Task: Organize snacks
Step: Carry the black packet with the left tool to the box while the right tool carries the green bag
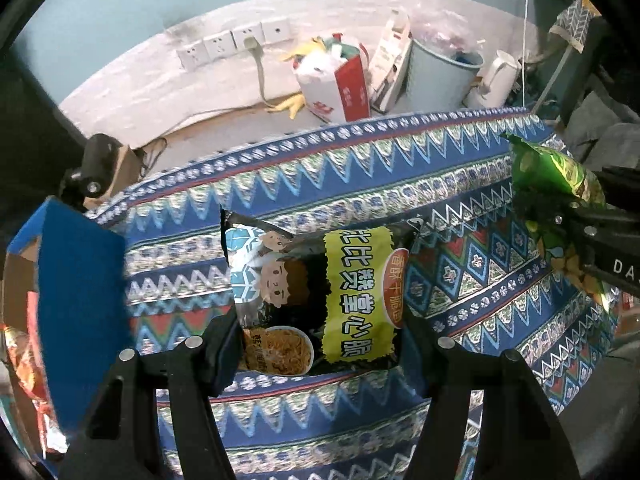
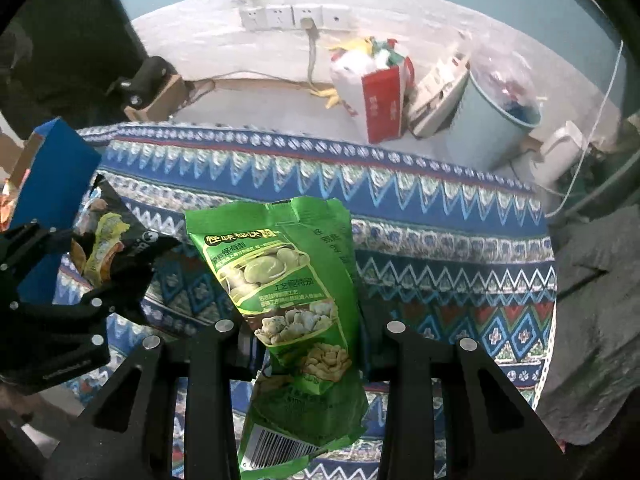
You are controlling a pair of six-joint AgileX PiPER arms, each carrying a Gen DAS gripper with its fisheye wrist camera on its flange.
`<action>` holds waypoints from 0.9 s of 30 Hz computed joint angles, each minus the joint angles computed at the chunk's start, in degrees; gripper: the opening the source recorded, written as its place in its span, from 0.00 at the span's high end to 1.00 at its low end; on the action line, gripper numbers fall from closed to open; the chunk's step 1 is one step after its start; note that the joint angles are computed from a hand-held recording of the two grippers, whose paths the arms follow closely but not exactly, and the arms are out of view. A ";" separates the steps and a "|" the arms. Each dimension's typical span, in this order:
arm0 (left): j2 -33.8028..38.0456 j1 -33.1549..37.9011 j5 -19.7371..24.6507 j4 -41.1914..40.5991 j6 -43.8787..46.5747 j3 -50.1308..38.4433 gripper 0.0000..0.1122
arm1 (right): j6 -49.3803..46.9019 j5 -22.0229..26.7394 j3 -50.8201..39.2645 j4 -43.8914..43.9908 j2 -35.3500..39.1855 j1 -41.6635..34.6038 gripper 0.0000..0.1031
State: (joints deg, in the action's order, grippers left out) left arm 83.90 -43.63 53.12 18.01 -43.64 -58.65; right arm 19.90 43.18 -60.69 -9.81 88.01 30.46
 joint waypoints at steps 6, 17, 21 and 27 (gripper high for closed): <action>-3.75 0.15 0.71 2.95 -1.33 2.23 0.40 | 1.72 1.90 -3.19 -1.29 -0.33 3.86 0.67; -14.69 4.12 5.60 4.42 1.68 4.44 0.40 | 4.12 5.10 -12.90 -2.69 3.80 12.56 0.67; -19.54 8.96 6.06 1.38 6.17 6.04 0.40 | 3.87 5.90 -16.82 -1.62 6.17 14.97 0.67; -25.85 16.39 7.85 2.68 11.45 7.15 0.40 | 2.91 7.56 -24.44 0.48 10.89 17.98 0.67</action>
State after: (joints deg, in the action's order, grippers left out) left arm 58.05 -27.24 60.97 20.69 -32.18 -51.50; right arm 22.81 50.73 -85.13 -9.33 98.90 48.44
